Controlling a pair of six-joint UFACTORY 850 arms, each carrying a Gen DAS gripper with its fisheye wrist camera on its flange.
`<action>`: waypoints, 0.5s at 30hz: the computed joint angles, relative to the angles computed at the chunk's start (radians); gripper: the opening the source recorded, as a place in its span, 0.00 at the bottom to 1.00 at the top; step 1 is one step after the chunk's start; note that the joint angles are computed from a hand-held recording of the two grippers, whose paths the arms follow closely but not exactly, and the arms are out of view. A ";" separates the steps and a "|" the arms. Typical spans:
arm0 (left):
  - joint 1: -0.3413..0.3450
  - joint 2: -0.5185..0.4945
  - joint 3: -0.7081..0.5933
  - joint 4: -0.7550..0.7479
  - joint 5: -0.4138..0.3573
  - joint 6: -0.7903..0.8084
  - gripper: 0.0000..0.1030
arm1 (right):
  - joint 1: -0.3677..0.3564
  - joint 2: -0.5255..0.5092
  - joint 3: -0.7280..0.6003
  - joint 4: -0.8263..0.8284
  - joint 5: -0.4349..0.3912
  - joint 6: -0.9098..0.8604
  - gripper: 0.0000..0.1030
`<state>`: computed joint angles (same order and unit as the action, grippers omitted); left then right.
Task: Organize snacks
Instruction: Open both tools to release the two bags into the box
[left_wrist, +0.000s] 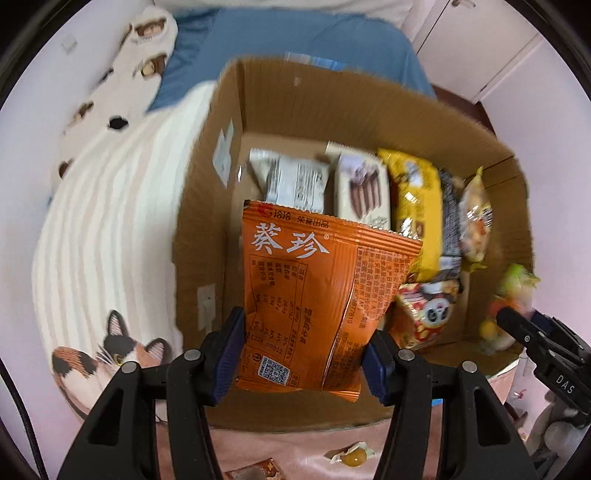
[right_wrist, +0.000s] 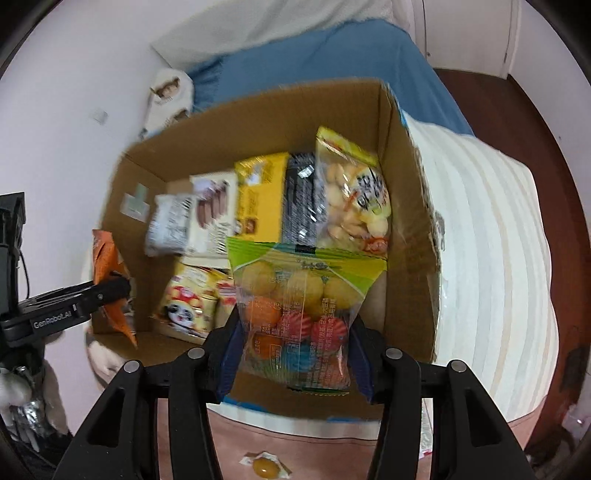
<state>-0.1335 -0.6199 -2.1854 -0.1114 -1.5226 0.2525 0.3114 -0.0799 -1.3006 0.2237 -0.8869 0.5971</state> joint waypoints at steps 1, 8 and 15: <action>-0.001 -0.001 0.010 0.010 0.007 0.001 0.54 | -0.001 -0.015 -0.007 0.001 -0.014 -0.009 0.74; 0.006 0.026 0.071 -0.020 0.051 0.024 0.86 | 0.011 -0.058 -0.028 -0.041 -0.049 0.019 0.93; 0.007 0.080 0.140 -0.034 0.123 0.022 0.86 | 0.030 -0.041 -0.013 -0.059 -0.029 0.062 0.93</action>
<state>-0.1266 -0.5396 -2.0455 -0.1457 -1.3998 0.2747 0.3409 -0.1210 -1.3136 0.1644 -0.9161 0.6589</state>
